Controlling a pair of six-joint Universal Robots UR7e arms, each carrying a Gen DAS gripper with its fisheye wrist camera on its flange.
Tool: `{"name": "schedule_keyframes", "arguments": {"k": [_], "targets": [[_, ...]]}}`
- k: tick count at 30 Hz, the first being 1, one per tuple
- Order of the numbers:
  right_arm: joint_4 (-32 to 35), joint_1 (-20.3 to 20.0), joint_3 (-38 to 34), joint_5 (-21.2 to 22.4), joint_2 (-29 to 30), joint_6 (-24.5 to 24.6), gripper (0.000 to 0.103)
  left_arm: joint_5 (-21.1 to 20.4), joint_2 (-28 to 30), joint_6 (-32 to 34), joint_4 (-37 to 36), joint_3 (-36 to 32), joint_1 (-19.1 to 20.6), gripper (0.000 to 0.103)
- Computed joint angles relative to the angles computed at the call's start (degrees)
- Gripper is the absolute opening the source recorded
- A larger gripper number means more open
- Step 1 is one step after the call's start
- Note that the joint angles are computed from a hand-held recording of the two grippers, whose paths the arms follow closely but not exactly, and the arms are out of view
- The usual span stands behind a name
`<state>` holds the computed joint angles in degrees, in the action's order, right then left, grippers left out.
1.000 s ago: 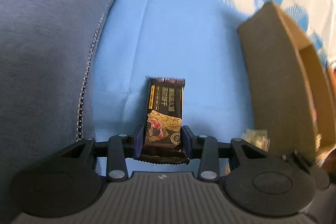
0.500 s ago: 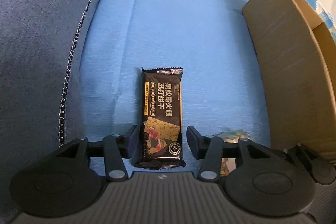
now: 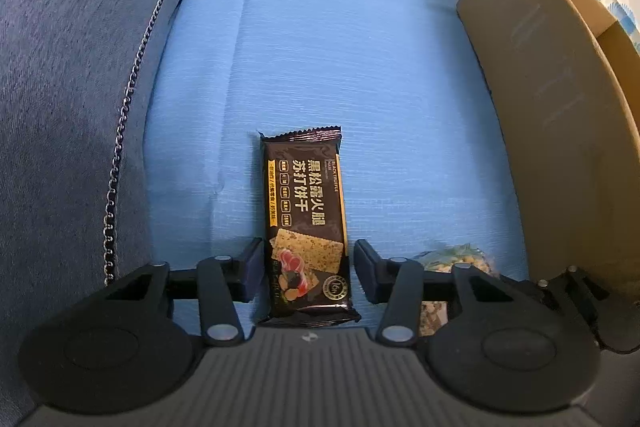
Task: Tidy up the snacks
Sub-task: 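Lift and carry the biscuit bar and nut cake over the box with both tools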
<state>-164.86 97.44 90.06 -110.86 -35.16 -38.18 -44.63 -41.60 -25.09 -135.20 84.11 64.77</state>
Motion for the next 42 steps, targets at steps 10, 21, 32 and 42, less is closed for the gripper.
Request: {"name": "schedule_keyframes", "arguments": {"k": [10,21,32,42], "targets": [[-4.49,0.61,3.09,4.21,-2.83,-2.12,0.081,1.02,-1.71,3.04,-11.81,3.91,-0.85,0.041],[-7.57,0.89,6.50,14.56,-10.74,-4.89,0.081,1.88,-2.18,6.60,-25.29,5.46,-2.23,0.040],[-12.83,-2.06,6.98,18.40,-13.43,-8.60,0.081,3.23,-1.64,6.48,-25.46,5.18,-2.89,0.040],[-22.67,-6.15,9.00,22.15,-14.82,-3.88,0.081,3.58,1.66,12.52,-34.69,3.10,-4.73,0.040]]}}
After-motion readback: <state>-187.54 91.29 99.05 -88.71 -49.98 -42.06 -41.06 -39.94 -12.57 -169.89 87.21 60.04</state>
